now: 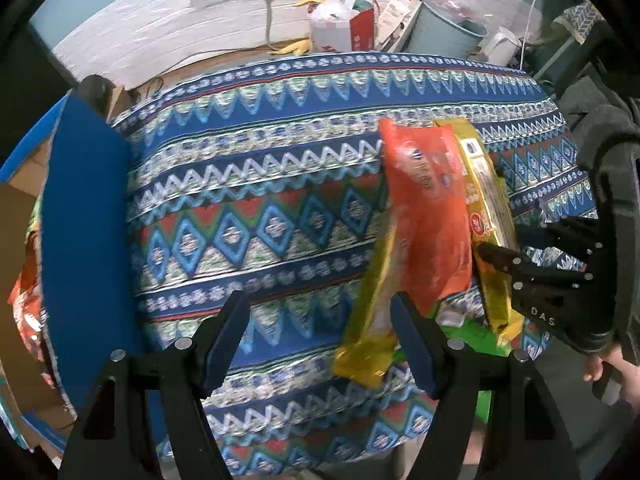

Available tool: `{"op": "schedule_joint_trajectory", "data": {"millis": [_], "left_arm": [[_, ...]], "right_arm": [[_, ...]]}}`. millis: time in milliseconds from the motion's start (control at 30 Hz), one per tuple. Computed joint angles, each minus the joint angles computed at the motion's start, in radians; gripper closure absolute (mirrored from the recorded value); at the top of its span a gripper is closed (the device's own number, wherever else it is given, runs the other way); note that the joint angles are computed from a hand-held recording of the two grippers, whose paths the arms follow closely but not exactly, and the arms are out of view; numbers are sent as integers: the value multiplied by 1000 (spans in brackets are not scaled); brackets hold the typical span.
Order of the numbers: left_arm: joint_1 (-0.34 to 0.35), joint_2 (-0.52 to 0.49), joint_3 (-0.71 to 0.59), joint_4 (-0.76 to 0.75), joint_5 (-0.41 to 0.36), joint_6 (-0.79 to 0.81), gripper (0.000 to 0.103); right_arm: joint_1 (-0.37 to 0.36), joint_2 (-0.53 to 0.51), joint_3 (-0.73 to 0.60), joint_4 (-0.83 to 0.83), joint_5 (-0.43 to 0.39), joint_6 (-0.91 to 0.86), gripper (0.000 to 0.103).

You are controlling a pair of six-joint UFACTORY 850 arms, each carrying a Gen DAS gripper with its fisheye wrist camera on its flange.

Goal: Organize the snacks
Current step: 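Grasp the orange pouch with left tool while right grasps the long gold bar pack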

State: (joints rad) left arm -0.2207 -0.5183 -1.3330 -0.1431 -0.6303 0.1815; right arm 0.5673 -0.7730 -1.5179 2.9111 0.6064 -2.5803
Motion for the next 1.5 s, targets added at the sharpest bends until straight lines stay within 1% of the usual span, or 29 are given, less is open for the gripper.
{"op": "schedule_joint_trajectory", "data": {"millis": [67,100,267,500,533,733,867,933,1000,1033,1100,1167,1200,1233,1300,1333,1367,1400,1500], "left_arm": [[-10,-13,-15,-23,-5,-1,23],[-15,-20,-22,-33,-5,-5,23],[-46,-72,-80,-64,-24,-44,22],[-78,-155,-162,-61,-62,-120,21],[-82,-165,-171,-62,-63,-127,21],[-100,-193,-199,-55,-55,-150,21],[-108,-217,-220,-52,-51,-166,21],[-105,-225,-221,-87,-36,-139,21],[-98,-219,-206,-121,-17,-99,27],[-94,-214,-196,-156,-6,-56,36],[-100,-205,-182,-134,22,-50,40],[-107,-196,-167,-112,43,-53,50],[-109,-193,-166,-107,46,-49,52],[-106,-192,-169,-112,43,-41,54],[-98,-172,-154,-166,54,6,59],[-93,-167,-156,-188,51,27,65],[-89,-164,-157,-213,49,54,81],[-82,-163,-164,-250,33,91,83],[-77,-161,-177,-232,20,77,87]], "right_arm": [[-7,9,6,-16,-2,22,74],[-13,17,14,-16,-11,28,75],[-40,35,26,-64,-13,76,76],[-78,60,58,4,-44,22,75],[-82,70,74,14,-55,15,74],[-103,71,76,84,-79,-35,72],[-104,64,73,75,-78,-22,70],[-106,64,75,77,-84,-19,68],[-111,61,74,84,-87,-26,67],[-111,58,73,79,-88,-24,66],[-105,48,65,57,-86,-11,66],[-98,39,59,14,-82,17,66],[-95,38,58,-2,-82,26,67],[-92,38,57,-17,-82,37,72],[-85,41,55,-50,-87,65,75],[-83,43,53,-64,-84,77,76],[-83,45,52,-66,-83,81,76],[-84,48,52,-61,-83,77,76],[-82,52,48,-58,-80,77,76]]}}
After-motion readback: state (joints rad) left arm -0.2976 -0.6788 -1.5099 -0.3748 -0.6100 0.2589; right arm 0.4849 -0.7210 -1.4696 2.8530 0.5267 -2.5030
